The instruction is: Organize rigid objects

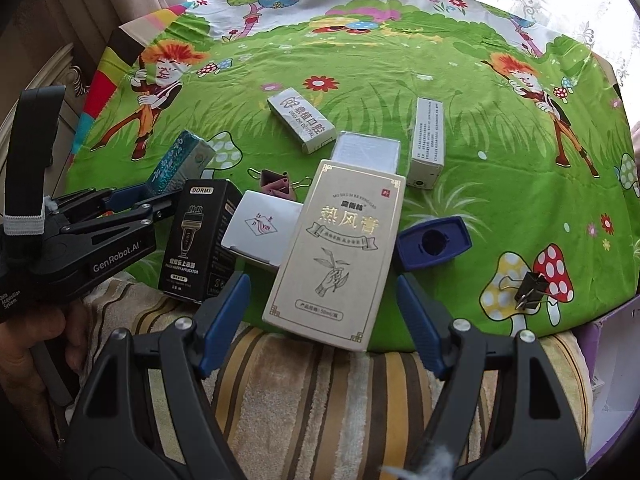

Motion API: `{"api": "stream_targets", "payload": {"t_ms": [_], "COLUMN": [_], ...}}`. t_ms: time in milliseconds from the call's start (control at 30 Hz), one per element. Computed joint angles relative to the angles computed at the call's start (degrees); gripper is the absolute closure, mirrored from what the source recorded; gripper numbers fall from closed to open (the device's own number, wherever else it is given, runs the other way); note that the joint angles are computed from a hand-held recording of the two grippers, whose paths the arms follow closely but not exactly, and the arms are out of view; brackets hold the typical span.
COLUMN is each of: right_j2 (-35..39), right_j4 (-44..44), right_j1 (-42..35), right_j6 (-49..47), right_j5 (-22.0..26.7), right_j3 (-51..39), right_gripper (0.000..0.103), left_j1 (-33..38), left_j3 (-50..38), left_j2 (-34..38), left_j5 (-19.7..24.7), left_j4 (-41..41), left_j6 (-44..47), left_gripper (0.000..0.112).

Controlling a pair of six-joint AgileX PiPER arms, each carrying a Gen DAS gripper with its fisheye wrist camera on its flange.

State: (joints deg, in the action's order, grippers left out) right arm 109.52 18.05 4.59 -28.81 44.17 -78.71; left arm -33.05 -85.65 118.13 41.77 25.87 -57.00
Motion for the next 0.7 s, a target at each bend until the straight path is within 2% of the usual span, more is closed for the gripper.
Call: {"api": "stream_targets", "payload": {"t_ms": [33,133,267,467,700], "right_j2": [0.34,1.05,0.28,-1.87,-4.75], "right_j4": [-0.04,0.80,3.65,9.24,16.68], "right_j1": [-0.03,-0.70,-2.11,-5.04,-8.96], "right_j6": [0.19,-0.09,-2.14,-6.25,-12.88], "right_j5": [-0.05,0.18,-0.37,-1.16,-1.40], "right_j3": [-0.11,-0.15,1.00,3.26,5.93], "right_gripper": [0.025,0.040,0.044,0.048,0.048], "left_j1": [-0.25,-1.22,-2.33,-4.25,-6.01], "left_j3": [0.25,1.55,2.90,4.79,5.79], "left_j2": [-0.28,-1.63,-3.30,-6.20,-8.70], "left_j5": [0.17,0.75,2.02,3.73,3.68], "left_j4": [1.18,5.52,10.19,15.63,17.23], "left_j6": [-1.28,-6.20,-12.31,-19.85,-24.25], "left_gripper": [0.074,0.074,0.074,0.074,0.074]}}
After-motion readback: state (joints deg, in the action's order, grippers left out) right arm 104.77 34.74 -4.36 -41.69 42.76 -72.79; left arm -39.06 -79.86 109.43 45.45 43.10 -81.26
